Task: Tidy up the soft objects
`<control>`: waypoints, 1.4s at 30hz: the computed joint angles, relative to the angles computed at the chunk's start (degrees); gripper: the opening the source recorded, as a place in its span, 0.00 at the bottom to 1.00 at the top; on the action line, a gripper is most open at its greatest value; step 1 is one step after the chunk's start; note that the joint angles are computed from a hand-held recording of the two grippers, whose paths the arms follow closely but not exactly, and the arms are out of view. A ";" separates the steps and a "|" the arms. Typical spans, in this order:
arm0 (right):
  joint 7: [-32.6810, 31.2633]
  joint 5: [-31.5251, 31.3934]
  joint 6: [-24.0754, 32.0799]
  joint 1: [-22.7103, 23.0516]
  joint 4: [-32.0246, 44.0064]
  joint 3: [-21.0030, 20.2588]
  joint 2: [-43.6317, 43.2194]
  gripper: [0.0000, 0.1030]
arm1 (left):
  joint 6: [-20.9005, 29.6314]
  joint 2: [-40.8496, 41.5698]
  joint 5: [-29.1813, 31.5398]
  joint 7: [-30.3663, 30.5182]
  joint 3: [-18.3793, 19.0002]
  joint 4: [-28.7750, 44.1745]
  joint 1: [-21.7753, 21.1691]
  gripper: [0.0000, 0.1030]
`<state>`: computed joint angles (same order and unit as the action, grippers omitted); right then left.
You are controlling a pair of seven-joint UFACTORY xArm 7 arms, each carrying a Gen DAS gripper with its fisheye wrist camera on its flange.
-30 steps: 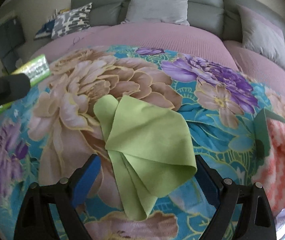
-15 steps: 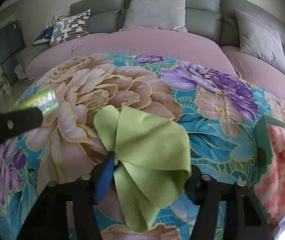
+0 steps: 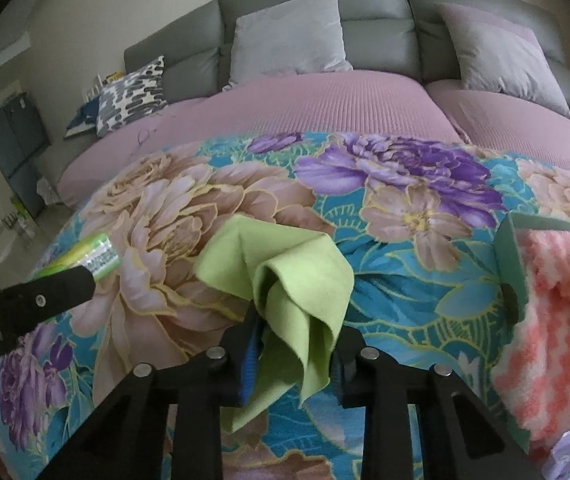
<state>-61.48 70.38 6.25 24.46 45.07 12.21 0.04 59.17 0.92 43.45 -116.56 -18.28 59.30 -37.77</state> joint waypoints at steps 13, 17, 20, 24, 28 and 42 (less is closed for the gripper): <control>-8.15 9.32 2.88 0.08 -0.91 -3.10 -5.94 0.20 | 2.28 1.37 2.84 1.20 -0.35 3.81 -1.25 0.59; -1.68 2.45 3.14 -0.37 -1.08 -3.03 -3.97 0.18 | 2.09 2.23 2.83 2.11 0.15 4.65 -1.70 0.59; -0.12 1.09 4.48 -0.92 -0.77 -3.20 -2.54 0.16 | 1.89 2.49 2.70 2.31 0.49 4.78 -1.93 0.59; 0.68 0.28 5.22 -1.60 -0.57 -2.83 -1.90 0.16 | 1.51 2.38 2.43 2.23 0.75 4.44 -2.00 0.59; 6.42 -4.75 6.90 -2.64 -0.39 -2.67 -0.53 0.16 | 1.20 2.09 2.52 1.98 0.77 4.01 -1.92 0.59; 2.07 0.84 8.38 -3.71 0.16 -2.17 -1.27 0.16 | 0.80 2.40 2.29 2.61 0.87 4.26 -1.98 0.59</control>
<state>-59.42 71.22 14.63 20.75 45.23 10.05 -1.23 59.97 3.31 45.74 -113.95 -17.40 63.56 -39.75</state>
